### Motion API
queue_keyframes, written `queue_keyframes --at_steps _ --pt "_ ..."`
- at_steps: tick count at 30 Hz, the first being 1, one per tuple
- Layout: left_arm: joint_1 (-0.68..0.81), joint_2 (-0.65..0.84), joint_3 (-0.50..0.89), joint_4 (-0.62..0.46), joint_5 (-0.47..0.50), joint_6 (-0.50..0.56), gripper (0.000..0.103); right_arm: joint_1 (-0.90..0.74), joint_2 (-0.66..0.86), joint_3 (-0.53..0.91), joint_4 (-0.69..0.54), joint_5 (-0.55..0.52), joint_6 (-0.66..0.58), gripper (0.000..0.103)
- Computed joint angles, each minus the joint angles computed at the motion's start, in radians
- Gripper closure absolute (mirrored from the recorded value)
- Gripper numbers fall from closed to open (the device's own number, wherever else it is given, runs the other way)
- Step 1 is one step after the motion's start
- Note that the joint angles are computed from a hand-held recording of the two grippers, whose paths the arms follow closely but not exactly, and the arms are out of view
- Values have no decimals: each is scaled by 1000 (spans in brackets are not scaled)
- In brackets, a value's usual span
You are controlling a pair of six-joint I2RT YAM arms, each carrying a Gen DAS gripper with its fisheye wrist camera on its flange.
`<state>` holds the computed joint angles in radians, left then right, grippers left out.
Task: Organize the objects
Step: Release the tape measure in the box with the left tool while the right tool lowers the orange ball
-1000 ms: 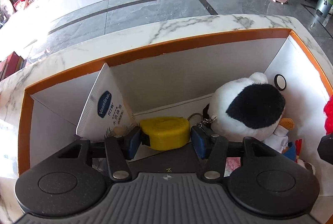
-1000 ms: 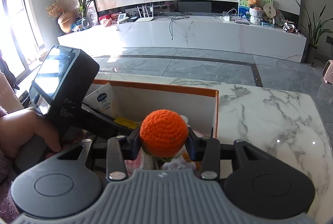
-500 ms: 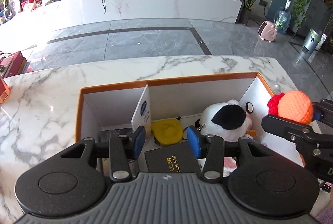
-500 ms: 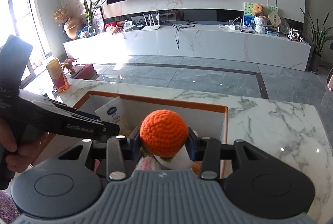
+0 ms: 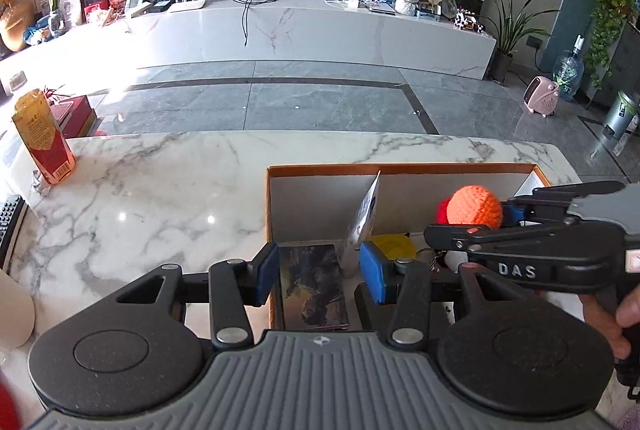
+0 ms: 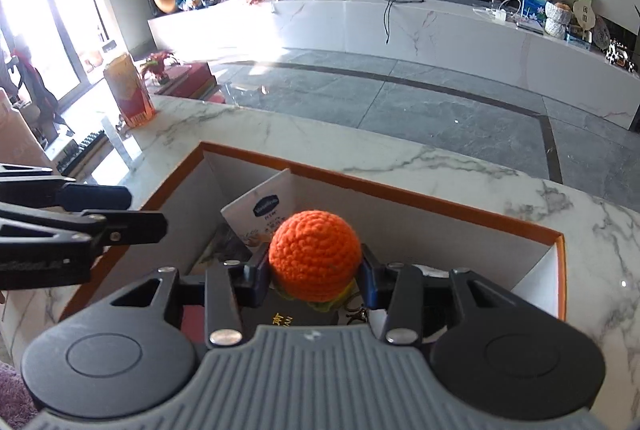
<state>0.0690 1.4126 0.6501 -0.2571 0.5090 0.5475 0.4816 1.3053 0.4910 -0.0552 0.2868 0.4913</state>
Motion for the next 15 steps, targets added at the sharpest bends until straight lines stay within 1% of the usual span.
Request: queue_keyframes --at_steps 3,5,7,10,13,15 --pt "35 11 5 -12 32 32 50 -80 119 51 18 -103 -8 58" --pt "42 16 7 -17 43 36 50 -101 178 78 22 -140 -7 58" --pt "57 25 12 -30 58 55 50 -97 226 104 12 -130 -10 58" --pt "75 28 13 -39 73 73 50 -86 277 134 -20 -76 -7 58" --pt "79 33 14 -40 74 76 50 -81 294 152 -50 -15 -41 58" --pt "79 33 12 -42 72 77 50 -76 316 172 -66 1 -59 58"
